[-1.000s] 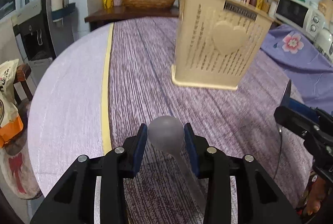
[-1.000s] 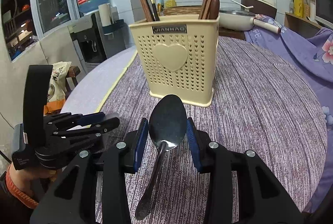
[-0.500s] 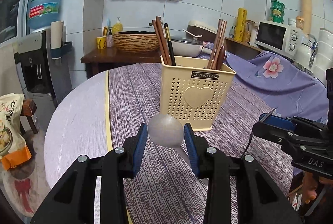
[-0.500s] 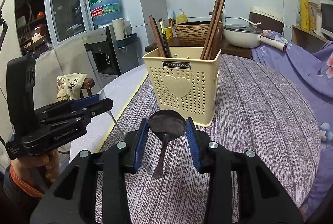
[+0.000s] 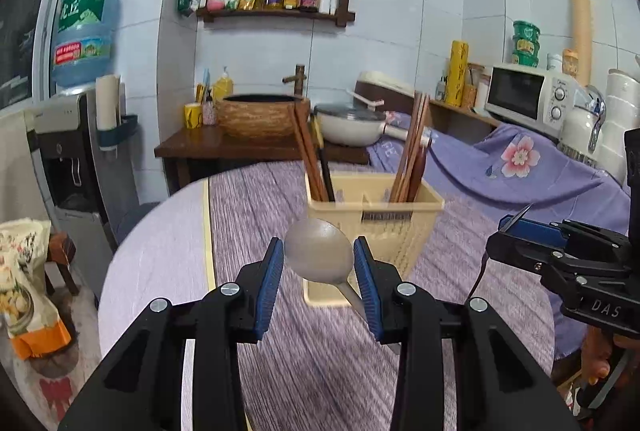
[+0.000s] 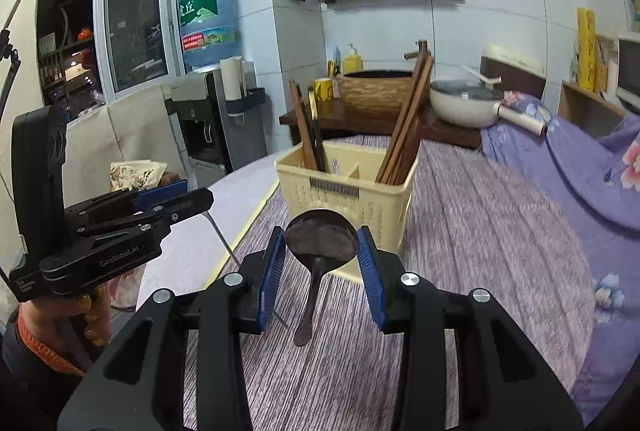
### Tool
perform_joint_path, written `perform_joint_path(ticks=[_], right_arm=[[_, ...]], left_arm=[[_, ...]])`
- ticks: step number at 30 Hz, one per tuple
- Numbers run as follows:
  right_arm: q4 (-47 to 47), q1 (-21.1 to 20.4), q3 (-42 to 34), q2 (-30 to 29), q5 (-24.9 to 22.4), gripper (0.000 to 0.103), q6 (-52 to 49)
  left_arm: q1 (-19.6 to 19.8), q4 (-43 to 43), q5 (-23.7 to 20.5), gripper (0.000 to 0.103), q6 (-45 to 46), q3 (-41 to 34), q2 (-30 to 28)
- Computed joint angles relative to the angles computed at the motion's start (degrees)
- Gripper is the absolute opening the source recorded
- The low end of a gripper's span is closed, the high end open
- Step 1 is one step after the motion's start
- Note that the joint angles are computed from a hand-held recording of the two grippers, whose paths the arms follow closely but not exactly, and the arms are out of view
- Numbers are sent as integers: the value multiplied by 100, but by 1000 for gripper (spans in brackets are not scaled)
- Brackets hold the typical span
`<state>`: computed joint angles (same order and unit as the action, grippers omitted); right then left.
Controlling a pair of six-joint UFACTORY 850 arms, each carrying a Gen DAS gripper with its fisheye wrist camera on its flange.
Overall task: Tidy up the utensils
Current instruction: 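Lift both spoons and lower them handle-first into the cream holder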
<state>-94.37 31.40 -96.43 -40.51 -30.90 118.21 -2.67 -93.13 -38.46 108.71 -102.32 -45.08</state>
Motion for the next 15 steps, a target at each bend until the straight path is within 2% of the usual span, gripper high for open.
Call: perform_joint_path(ticks=[8, 12, 15], right_arm=[[33, -146, -1042, -172, -491, 37, -866], [229, -258, -1722, -447, -729, 38, -1289], [532, -341, -2210, -745, -782, 38, -1661]], left_arm=[[-223, -760, 362, 36, 352, -991, -144], [-396, -712, 817, 36, 231, -1638, -444], [-535, -343, 1120, 36, 5, -1984, -685]])
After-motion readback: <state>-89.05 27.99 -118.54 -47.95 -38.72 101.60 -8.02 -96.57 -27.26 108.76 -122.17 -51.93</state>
